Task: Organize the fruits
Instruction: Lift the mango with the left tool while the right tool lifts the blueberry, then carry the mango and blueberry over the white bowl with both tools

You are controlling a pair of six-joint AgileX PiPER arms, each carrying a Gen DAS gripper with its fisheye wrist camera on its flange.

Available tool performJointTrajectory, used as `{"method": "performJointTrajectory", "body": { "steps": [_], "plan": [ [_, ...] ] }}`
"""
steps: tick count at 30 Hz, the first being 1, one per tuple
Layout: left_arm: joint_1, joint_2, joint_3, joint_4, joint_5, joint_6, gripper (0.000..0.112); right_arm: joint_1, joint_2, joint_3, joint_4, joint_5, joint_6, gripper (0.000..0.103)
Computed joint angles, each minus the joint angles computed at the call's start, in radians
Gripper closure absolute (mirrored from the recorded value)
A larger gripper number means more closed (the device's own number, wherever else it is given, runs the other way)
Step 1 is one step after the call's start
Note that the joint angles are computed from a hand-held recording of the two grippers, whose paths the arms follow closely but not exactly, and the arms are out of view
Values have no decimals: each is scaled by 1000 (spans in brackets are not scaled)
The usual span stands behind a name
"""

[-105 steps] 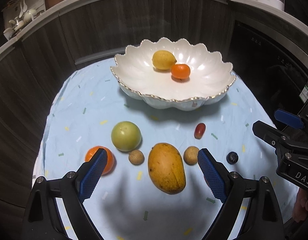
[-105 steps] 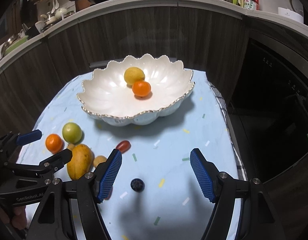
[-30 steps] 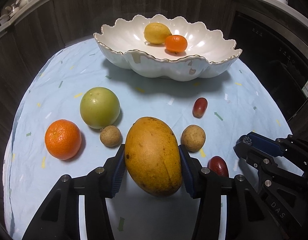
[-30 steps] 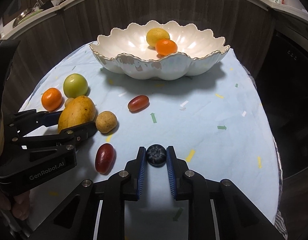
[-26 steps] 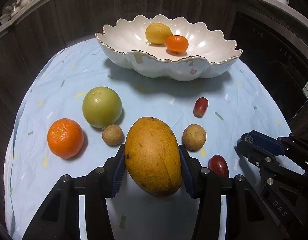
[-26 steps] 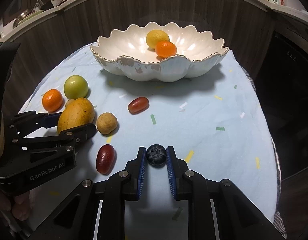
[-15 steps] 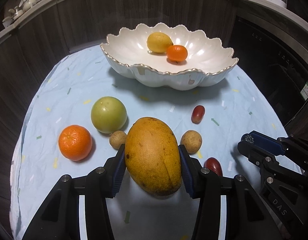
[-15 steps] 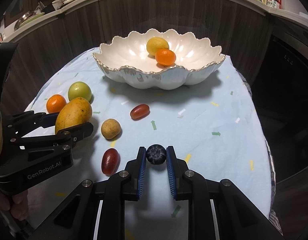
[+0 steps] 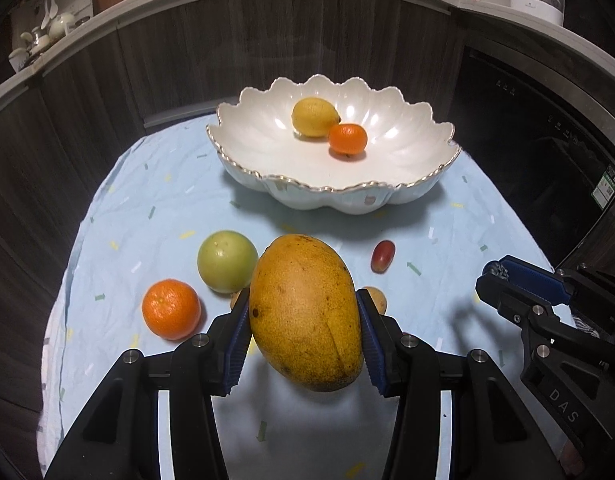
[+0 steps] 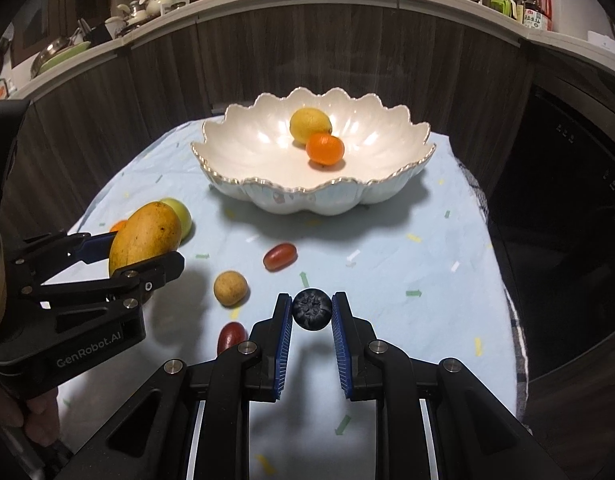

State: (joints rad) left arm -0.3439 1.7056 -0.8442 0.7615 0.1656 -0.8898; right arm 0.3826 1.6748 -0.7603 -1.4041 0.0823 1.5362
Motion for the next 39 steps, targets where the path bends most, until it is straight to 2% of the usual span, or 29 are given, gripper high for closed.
{"method": "performJointTrajectory", "body": {
  "steps": [3,9,23,39],
  "plan": [
    [-4,-15,-5,-5,11,6,64,-3,-16,-6,90,3,-92,82],
    [-1,-29,-31,-127,29,129,64,-9,-38,-21,255,10,-261,82],
    [10,-33,-103,-172,65,194,64,-40,-50,-95,569,18,-597,82],
    [43,25,-243,-380,100,435,64,-72,5,-221,809,33,-855,82]
  ]
}}
